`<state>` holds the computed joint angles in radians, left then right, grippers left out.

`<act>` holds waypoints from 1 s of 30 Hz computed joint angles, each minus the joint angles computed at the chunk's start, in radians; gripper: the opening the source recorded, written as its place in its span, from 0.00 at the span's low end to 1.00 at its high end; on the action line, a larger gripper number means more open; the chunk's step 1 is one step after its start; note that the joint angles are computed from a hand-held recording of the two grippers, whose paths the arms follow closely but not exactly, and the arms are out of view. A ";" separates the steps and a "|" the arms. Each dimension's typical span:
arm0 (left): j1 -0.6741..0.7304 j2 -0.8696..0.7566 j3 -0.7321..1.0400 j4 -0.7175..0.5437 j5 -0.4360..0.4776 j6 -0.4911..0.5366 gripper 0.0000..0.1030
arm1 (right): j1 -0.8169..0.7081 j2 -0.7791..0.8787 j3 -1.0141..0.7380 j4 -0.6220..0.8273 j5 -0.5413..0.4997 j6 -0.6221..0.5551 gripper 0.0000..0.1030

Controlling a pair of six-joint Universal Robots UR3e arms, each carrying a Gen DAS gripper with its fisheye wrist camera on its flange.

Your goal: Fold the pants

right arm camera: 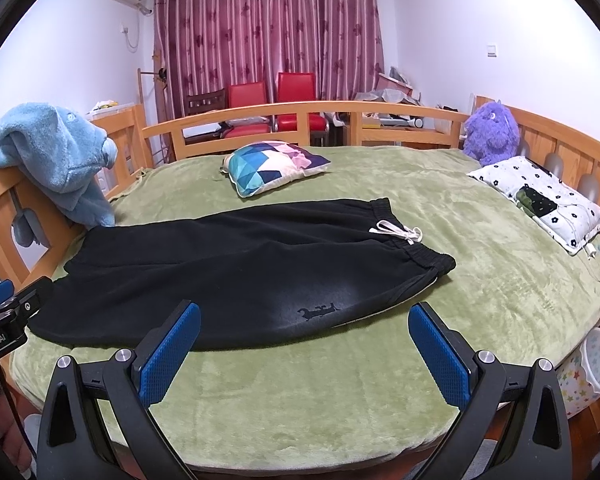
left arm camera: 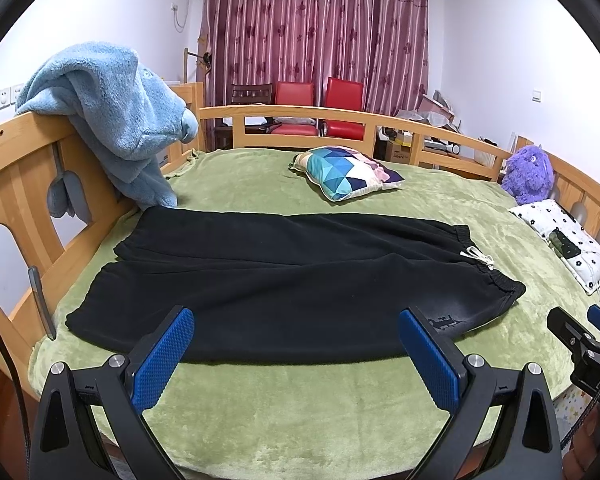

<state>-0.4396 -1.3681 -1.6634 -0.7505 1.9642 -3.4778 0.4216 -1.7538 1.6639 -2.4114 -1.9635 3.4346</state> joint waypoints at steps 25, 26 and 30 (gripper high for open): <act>0.214 -0.029 -0.137 0.119 -0.196 0.071 0.99 | -0.101 0.041 0.171 -0.280 0.118 -0.069 0.99; 0.241 -0.026 -0.158 0.126 -0.221 0.083 0.99 | -0.116 0.048 0.185 -0.304 0.122 -0.066 0.99; 0.320 -0.021 -0.244 0.165 -0.251 0.117 0.99 | -0.176 0.101 0.186 -0.315 0.141 -0.103 0.95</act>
<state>-0.1196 -1.3895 -1.9075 -0.5853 1.7129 -3.3608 0.2453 -1.6528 1.8497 -2.7268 -1.8224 3.3314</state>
